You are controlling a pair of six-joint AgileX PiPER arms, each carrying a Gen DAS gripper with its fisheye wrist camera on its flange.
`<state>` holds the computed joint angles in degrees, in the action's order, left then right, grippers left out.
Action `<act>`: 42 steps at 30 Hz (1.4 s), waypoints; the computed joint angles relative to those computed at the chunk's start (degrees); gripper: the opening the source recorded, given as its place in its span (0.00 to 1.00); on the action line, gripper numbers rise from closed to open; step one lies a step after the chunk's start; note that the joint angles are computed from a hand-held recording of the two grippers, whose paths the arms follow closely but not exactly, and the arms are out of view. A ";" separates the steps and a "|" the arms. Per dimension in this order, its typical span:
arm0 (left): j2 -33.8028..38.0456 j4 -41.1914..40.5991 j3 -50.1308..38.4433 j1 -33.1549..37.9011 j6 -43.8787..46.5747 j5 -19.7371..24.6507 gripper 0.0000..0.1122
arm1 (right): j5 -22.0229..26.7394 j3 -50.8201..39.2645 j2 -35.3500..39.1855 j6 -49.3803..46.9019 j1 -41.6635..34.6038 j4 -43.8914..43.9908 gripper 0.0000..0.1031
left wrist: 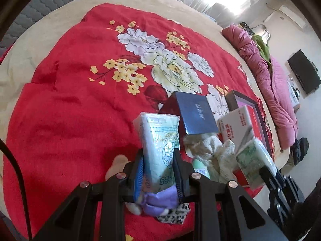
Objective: Organize soft objects
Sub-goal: 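Grasp the blue-white tissue pack with the left tool while the right tool grasps the white packet, then lift and carry both held packs toward the pink book tray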
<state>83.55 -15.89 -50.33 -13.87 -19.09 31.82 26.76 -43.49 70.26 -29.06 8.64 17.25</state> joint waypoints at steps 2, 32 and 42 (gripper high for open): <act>0.06 2.69 -0.33 -1.15 -2.78 0.32 0.24 | 0.11 -0.33 0.10 -1.49 -0.88 1.46 0.17; -5.33 26.19 -10.04 -19.81 -30.42 9.30 0.24 | 11.14 -3.13 -6.36 -21.49 -18.49 24.16 0.17; 1.50 32.03 -21.09 -29.15 -35.09 14.37 0.24 | 18.06 -5.54 -6.40 -29.31 -31.17 31.86 0.17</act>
<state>85.05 16.14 -71.41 -43.02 -54.18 46.19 44.81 -49.04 63.86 -58.36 -22.53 49.11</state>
